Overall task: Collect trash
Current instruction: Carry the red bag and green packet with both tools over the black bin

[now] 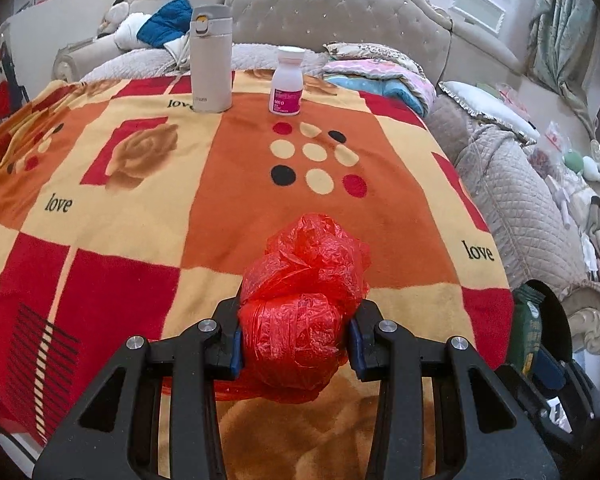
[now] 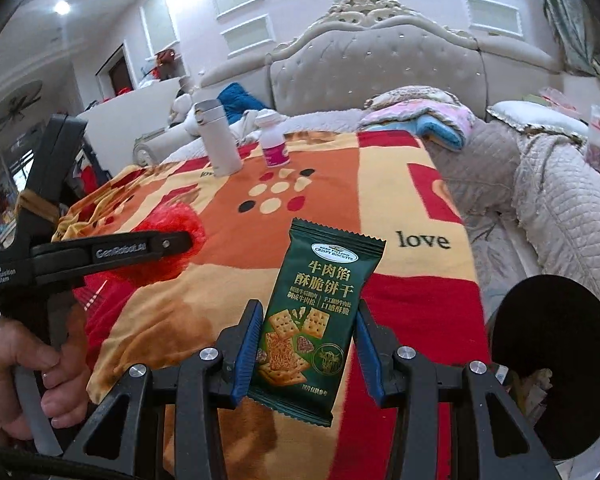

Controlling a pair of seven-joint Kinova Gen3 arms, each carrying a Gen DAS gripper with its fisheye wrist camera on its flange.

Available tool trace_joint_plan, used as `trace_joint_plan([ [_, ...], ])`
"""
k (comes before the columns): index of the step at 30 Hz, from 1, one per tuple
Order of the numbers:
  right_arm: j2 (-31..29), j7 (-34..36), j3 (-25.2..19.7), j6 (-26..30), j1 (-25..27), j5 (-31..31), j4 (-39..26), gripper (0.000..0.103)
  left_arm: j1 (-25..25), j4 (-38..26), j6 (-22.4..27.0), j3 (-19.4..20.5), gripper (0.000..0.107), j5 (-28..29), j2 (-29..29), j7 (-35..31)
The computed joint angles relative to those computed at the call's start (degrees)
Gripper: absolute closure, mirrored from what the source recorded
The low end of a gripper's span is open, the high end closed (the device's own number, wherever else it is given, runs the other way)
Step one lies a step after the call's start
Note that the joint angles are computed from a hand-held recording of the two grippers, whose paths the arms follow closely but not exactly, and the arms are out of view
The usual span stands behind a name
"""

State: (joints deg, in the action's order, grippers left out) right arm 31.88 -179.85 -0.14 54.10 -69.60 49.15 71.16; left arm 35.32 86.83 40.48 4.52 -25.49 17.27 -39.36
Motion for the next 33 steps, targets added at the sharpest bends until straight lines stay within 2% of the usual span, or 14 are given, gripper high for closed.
trace_joint_plan([
  [17, -2.12, -8.28, -0.34, 5.11, -1.04, 3.16, 3.51, 0.06, 2.1, -0.61, 1.69, -0.28, 0.071, -3.74, 0.3, 1.68],
  [26, -4.4, -17.4, -1.84, 11.58, -1.68, 6.96, 7.16, 0.06, 3.36, -0.8, 2.34, -0.32, 0.071, -6.21, 0.39, 2.62],
  [33, -5.96, -23.37, -4.15, 18.69, -1.75, 8.68, 9.25, 0.06, 3.25, -0.62, 2.15, -0.1, 0.071, -6.52, 0.27, 2.74],
])
